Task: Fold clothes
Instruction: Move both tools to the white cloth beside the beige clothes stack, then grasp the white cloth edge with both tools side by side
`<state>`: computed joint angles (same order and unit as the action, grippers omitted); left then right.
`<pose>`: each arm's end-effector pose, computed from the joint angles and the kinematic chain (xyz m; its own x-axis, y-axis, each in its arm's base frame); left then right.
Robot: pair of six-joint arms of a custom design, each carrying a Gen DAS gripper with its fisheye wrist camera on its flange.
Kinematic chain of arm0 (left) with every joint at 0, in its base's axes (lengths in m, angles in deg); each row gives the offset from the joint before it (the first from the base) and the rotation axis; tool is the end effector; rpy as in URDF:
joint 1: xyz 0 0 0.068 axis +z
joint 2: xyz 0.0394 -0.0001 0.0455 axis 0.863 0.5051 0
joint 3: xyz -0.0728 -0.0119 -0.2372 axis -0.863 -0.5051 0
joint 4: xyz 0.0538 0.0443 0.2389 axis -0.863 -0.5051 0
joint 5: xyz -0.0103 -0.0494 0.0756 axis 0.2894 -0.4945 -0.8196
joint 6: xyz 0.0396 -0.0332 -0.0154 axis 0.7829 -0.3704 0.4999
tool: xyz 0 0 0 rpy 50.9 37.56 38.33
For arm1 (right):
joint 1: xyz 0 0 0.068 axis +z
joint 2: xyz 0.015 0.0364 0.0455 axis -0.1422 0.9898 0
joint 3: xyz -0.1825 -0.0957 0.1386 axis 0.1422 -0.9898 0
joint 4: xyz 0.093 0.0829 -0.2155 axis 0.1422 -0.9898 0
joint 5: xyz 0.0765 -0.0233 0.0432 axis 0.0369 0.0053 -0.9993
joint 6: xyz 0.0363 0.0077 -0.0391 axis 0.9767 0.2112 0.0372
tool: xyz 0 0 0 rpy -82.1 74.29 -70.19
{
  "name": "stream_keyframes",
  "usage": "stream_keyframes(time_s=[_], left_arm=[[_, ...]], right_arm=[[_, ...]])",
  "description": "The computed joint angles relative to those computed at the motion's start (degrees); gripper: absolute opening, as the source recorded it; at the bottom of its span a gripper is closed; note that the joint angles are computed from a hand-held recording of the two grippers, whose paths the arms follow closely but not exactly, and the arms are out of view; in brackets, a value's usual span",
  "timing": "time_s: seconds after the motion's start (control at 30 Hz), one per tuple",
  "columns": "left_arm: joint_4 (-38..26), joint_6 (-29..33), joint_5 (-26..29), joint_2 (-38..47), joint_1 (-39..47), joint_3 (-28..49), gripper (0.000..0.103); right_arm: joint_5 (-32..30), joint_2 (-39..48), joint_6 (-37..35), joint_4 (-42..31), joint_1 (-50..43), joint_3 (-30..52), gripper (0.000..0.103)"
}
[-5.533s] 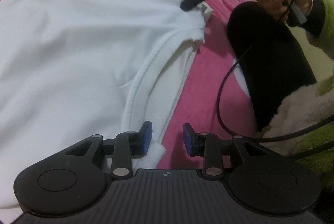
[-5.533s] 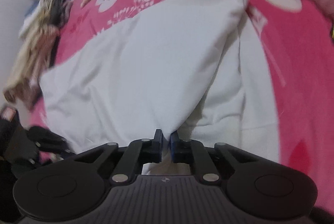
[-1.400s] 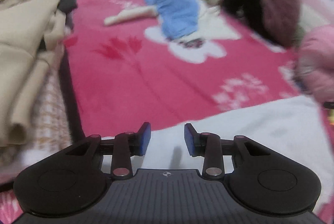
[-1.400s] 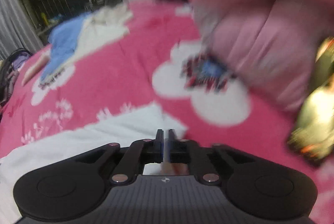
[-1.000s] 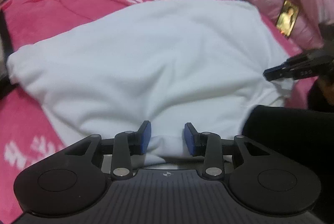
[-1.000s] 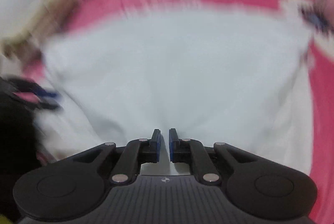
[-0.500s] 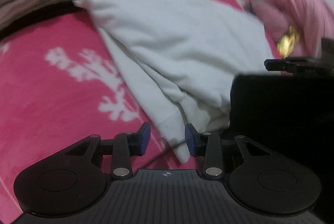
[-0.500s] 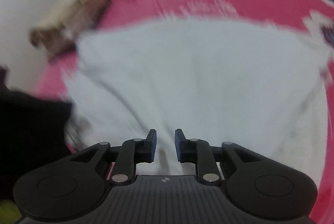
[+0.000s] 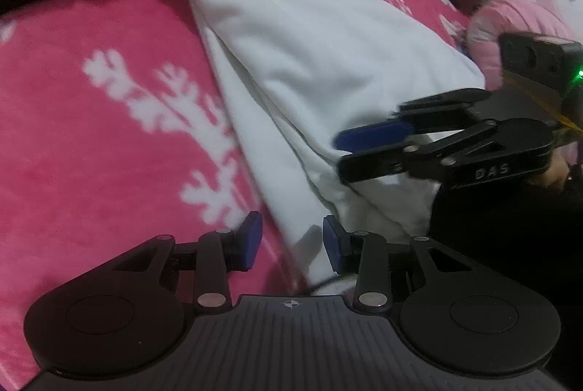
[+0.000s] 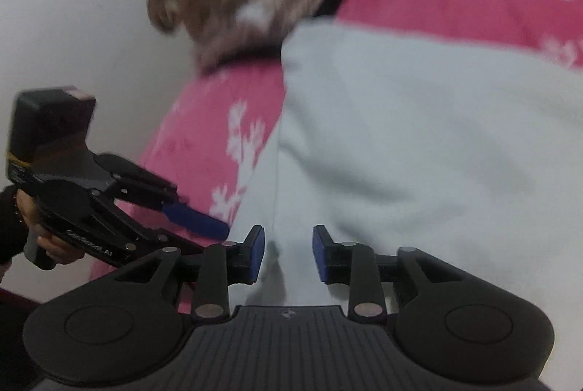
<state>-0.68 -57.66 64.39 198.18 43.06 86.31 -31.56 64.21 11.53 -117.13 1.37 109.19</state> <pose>0.3460 -0.1244 0.1512 -0.8904 0.3614 -0.2767 0.4552 0.7122 -0.5344 0.3134 0.0737 0.1729 -0.9022 -0.2076 -0.3781 -0.3931 0.7567 0.5224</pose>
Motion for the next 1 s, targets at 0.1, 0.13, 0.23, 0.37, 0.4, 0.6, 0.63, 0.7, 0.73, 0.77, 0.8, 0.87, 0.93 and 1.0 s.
stream_keyframes(time_s=[0.1,0.13,0.23,0.37,0.4,0.6,0.63,0.7,0.73,0.77,0.8,0.87,0.93,1.0], left_arm=[[2.0,0.7,0.8,-1.3,-1.0,-2.7,0.037],[2.8,0.7,1.3,-1.7,-1.4,-3.6,0.037],[8.0,-0.1,1.6,-4.3,-3.0,-7.8,0.038],[15.9,-3.5,5.6,-8.2,-3.6,-13.2,0.04],[16.8,-4.2,5.5,-8.4,-3.9,-13.7,0.04],[21.9,-6.7,4.8,-10.3,-5.0,-17.2,0.041],[22.7,-6.7,4.2,-10.8,-5.3,-17.8,0.041],[24.0,-6.7,3.6,-11.8,-5.7,-19.0,0.041],[24.2,-6.4,3.4,-12.3,-5.8,-19.4,0.042],[24.2,-6.1,3.3,-12.7,-5.8,-19.7,0.042],[23.7,-5.5,3.5,-12.8,-5.6,-19.6,0.042],[21.4,-3.6,4.7,-12.6,-4.5,-18.7,0.042],[17.0,-0.5,7.1,-12.2,-2.8,-16.9,0.042],[11.4,3.5,10.3,-11.8,-0.1,-14.4,0.042]], right_arm=[[-0.3,-1.5,2.6,2.3,0.7,-2.6,0.047],[-0.7,-1.5,4.1,2.8,0.7,-2.8,0.049],[-0.7,-1.1,7.2,2.9,1.5,-2.1,0.055],[3.5,0.4,8.7,0.2,4.9,1.6,0.064],[4.7,0.7,9.1,-0.1,5.8,2.5,0.065],[11.2,2.8,8.4,-1.1,10.1,5.8,0.069],[12.1,3.0,8.2,-1.1,10.7,6.1,0.069],[13.5,3.4,7.7,-0.9,11.5,6.3,0.069],[14.0,3.4,7.5,-0.8,11.7,6.4,0.069],[14.5,3.4,7.3,-0.7,12.0,6.4,0.068],[15.5,3.5,6.9,-0.8,12.4,6.5,0.066],[17.6,3.3,6.1,-0.6,13.3,6.4,0.06],[19.4,3.0,5.7,-0.1,14.1,5.9,0.057],[20.8,2.3,5.5,0.5,14.7,5.1,0.053]])
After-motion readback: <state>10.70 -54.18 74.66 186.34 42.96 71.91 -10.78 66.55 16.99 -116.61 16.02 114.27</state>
